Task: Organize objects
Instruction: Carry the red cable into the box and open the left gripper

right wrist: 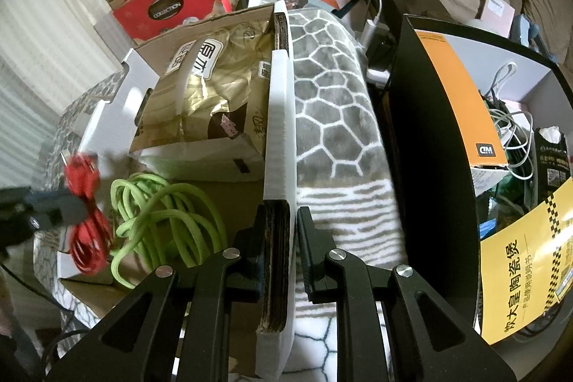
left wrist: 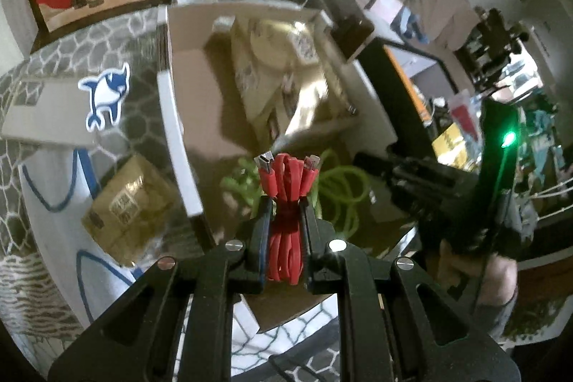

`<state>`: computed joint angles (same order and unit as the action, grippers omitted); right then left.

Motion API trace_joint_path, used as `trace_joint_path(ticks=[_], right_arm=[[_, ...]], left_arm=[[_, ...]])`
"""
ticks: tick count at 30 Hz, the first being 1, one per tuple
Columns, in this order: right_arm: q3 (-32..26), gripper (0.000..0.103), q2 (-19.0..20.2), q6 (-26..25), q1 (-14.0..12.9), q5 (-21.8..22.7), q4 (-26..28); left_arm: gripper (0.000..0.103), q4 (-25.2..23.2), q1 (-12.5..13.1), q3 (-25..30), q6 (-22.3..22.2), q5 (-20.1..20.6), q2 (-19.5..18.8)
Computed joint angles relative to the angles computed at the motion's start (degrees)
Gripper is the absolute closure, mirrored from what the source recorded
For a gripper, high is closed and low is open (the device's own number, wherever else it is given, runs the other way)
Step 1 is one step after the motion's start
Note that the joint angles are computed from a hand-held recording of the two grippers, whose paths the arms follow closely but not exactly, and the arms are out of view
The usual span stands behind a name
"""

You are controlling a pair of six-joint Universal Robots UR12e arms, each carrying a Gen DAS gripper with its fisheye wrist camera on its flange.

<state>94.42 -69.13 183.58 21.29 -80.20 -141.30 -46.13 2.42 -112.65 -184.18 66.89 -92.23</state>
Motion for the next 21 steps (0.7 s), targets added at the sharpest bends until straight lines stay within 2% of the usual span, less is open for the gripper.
trace_joint_path(ticks=[7, 10, 12, 13, 15, 18, 21], right_arm=[[0.2, 0.086, -0.1, 0.1, 0.1, -0.2, -0.2], [0.2, 0.086, -0.1, 0.1, 0.1, -0.3, -0.2], [0.1, 0.086, -0.1, 0.1, 0.1, -0.3, -0.1], [0.1, 0.086, -0.1, 0.1, 0.1, -0.3, -0.2], [0.2, 0.086, -0.1, 0.0, 0.1, -0.3, -0.2], [0.2, 0.086, -0.1, 0.0, 0.1, -0.3, -0.1], [0.3, 0.086, -0.2, 0.0, 0.1, -0.3, -0.1]], left_arm=[[0.089, 0.3, -0.1, -0.7, 0.3, 1.6, 0.2], [0.088, -1.1, -0.9, 0.0, 2.0, 3.9, -0.1], [0.079, -1.5, -0.7, 0.2, 1.1, 4.4, -0.3], [0.076, -1.3, -0.3, 0.1, 0.7, 3.5, -0.1], [0.061, 0.2, 1.1, -0.6, -0.9, 0.8, 0.6], [0.054, 1.3, 2.8, -0.9, -1.3, -2.8, 1.6], [0.049, 3.1, 4.0, -1.0, -1.9, -2.1, 2.6]])
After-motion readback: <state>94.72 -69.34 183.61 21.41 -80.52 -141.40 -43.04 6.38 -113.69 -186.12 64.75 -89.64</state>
